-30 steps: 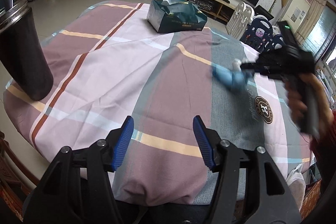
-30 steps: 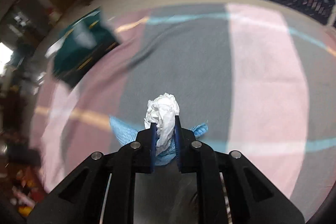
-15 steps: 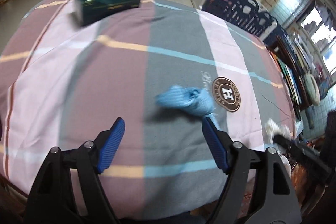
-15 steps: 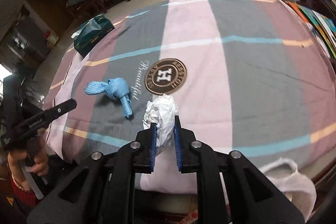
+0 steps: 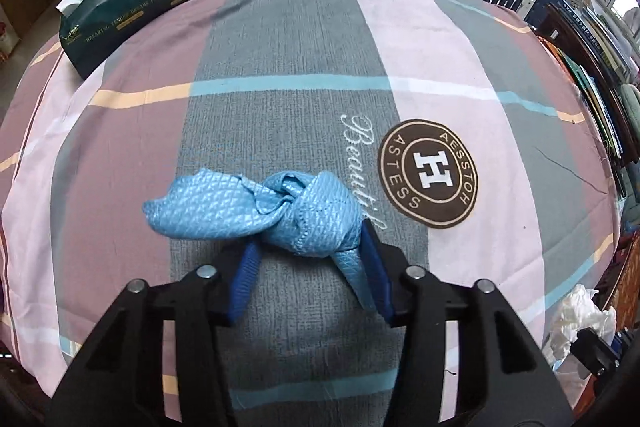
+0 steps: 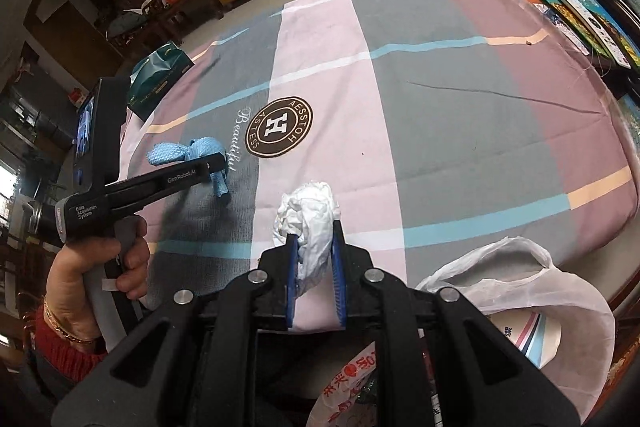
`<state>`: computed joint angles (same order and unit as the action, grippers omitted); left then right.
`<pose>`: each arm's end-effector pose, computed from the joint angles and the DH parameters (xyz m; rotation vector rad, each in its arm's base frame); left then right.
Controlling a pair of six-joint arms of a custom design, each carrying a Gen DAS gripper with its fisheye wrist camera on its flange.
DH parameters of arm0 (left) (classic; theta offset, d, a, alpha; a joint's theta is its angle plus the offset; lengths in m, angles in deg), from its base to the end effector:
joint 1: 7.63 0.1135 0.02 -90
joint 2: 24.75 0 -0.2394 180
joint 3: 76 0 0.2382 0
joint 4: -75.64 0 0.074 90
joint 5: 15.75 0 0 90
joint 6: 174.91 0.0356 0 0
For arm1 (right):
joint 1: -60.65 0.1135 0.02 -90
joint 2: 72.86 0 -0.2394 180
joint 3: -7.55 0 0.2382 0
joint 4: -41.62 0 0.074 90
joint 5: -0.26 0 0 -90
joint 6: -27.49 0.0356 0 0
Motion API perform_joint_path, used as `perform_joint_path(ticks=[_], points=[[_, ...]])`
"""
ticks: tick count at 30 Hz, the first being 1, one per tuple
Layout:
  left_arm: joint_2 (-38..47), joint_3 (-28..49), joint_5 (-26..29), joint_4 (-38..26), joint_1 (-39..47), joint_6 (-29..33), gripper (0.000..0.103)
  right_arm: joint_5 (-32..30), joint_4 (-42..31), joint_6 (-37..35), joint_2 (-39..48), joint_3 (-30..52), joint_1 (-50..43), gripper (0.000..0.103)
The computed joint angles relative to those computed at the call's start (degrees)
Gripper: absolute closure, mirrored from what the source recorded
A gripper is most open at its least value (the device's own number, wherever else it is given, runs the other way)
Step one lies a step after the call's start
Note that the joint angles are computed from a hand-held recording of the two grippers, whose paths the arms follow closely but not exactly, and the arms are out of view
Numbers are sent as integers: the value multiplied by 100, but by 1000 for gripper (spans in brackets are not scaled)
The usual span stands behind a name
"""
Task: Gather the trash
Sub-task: 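Grasp the white tissue with right while left grasps the blue face mask, then carry the tissue and mask over the basket and open both grippers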
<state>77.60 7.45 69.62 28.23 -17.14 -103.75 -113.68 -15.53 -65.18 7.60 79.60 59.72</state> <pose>0.3363 -0.0534 0.1699 -0.2443 2.7103 -0.0331 0.2602 0.0102 0.2178 -0.1621 2.6515 0.5443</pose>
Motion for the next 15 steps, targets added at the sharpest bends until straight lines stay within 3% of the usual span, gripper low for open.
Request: perform_joint_path(ticks=[3,8,15], points=[[-220,-233,0,158,60,8,73,51,-21,13,-72,-14,9,87],[-1322,-837,-334,260,-87,-142,75,359,-112,-7,-543,-9,33,87],[-3205,-833,-1024,-1028,-743,-544,75,366,-927,-351,-1549,375,-360,87]])
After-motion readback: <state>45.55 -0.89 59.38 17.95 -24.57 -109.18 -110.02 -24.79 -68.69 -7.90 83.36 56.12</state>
